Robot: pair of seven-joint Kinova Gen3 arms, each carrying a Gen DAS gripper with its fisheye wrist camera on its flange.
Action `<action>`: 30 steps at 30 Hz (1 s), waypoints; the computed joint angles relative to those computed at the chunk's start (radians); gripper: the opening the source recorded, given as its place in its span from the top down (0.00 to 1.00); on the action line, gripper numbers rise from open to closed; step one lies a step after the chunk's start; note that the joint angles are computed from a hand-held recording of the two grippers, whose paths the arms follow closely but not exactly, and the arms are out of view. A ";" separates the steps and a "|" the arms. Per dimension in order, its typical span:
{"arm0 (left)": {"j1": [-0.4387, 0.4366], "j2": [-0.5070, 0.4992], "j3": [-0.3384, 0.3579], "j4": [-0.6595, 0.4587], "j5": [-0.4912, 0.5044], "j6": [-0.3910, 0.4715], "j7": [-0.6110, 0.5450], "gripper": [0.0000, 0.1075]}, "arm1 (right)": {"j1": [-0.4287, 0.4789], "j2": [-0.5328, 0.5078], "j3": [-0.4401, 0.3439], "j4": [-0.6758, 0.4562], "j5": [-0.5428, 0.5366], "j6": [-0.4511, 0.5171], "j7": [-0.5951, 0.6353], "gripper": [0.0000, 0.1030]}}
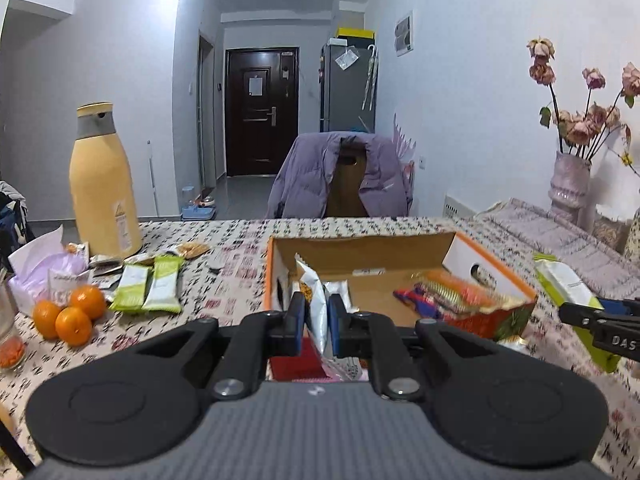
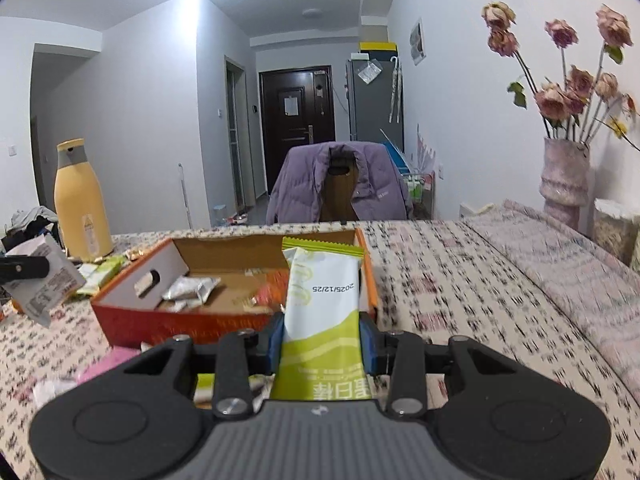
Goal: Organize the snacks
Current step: 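Carry both packets into the cardboard box and open both grippers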
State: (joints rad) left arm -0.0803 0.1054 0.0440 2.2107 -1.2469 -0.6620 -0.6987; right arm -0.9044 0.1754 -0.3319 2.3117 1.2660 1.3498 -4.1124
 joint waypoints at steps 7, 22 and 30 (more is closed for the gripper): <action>0.056 0.053 0.053 -0.090 0.045 0.083 0.042 0.88 | 0.125 -0.008 0.065 -0.058 0.141 -0.115 0.118 0.65; 0.128 0.227 0.224 -0.322 0.130 0.404 0.034 0.88 | 0.373 0.095 0.175 -0.258 0.303 -0.471 0.317 0.65; 0.065 0.315 0.343 -0.380 0.158 0.507 -0.019 0.85 | 0.389 0.141 0.207 -0.291 0.247 -0.529 0.378 0.62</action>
